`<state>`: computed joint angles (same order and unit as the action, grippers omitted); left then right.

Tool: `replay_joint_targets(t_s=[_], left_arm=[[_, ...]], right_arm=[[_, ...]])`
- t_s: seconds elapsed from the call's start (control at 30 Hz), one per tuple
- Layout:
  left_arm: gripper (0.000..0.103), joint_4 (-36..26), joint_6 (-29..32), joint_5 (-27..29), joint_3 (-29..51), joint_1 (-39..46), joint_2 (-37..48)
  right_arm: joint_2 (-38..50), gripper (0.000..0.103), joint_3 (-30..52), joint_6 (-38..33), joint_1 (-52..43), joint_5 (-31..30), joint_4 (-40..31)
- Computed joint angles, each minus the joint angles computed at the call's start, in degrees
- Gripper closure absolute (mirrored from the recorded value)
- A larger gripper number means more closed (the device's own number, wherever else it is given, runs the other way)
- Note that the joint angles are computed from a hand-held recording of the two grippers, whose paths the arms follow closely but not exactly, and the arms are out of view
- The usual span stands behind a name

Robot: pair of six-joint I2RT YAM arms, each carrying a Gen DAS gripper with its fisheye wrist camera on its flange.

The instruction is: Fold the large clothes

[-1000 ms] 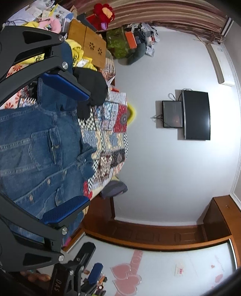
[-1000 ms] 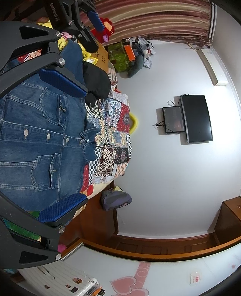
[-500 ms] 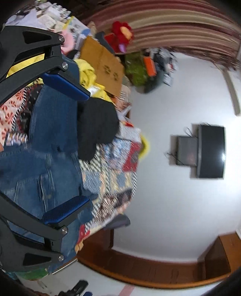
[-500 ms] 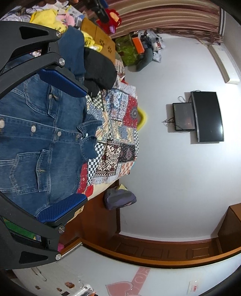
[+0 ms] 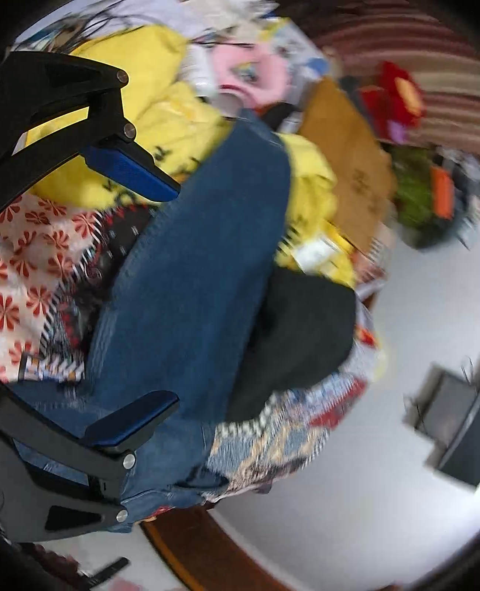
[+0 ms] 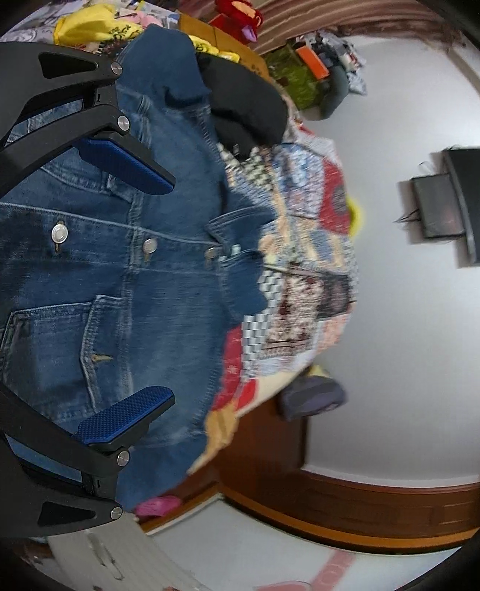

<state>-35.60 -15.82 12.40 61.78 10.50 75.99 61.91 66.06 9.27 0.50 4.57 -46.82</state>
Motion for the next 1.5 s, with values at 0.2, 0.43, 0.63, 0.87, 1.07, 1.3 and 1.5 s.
replay_joint_targets(t_s=[0.2, 0.43, 0.63, 0.87, 1.07, 1.3, 1.5], left_arm=[[0.001, 2.53, 0.87, 11.31, 0.14, 10.99, 11.72], [0.022, 6.34, -2.81, 21.67, 3.24, 19.10, 23.31], [0.045, 11.27, -3.38, 12.94, 5.75, 18.61, 26.08], [0.082, 6.47, -0.52, 0.05, 12.00, 14.07, 27.34], [0.095, 2.35, 2.93, -6.01, 15.04, 8.22, 20.54], [0.098, -2.74, 2.73, -7.97, 23.51, -2.20, 13.81], [0.099, -7.14, 0.65, -11.13, 36.77, -17.05, 14.48]], right_arm=[[2.06, 0.000, -0.15, 0.84, -2.35, -2.02, -1.32], [4.90, 0.000, 0.45, 1.23, -2.86, -1.53, -1.16], [7.34, 0.000, 1.03, 1.44, -2.97, -0.89, -1.58], [7.50, 0.000, 1.99, 0.79, -2.46, 0.24, -2.22], [5.51, 0.000, 2.63, 0.19, -2.33, 0.35, -2.64], [3.72, 0.000, 4.40, -2.62, -3.81, -1.70, -3.39], [2.80, 0.000, 5.76, -6.97, -6.95, -4.10, -2.68]])
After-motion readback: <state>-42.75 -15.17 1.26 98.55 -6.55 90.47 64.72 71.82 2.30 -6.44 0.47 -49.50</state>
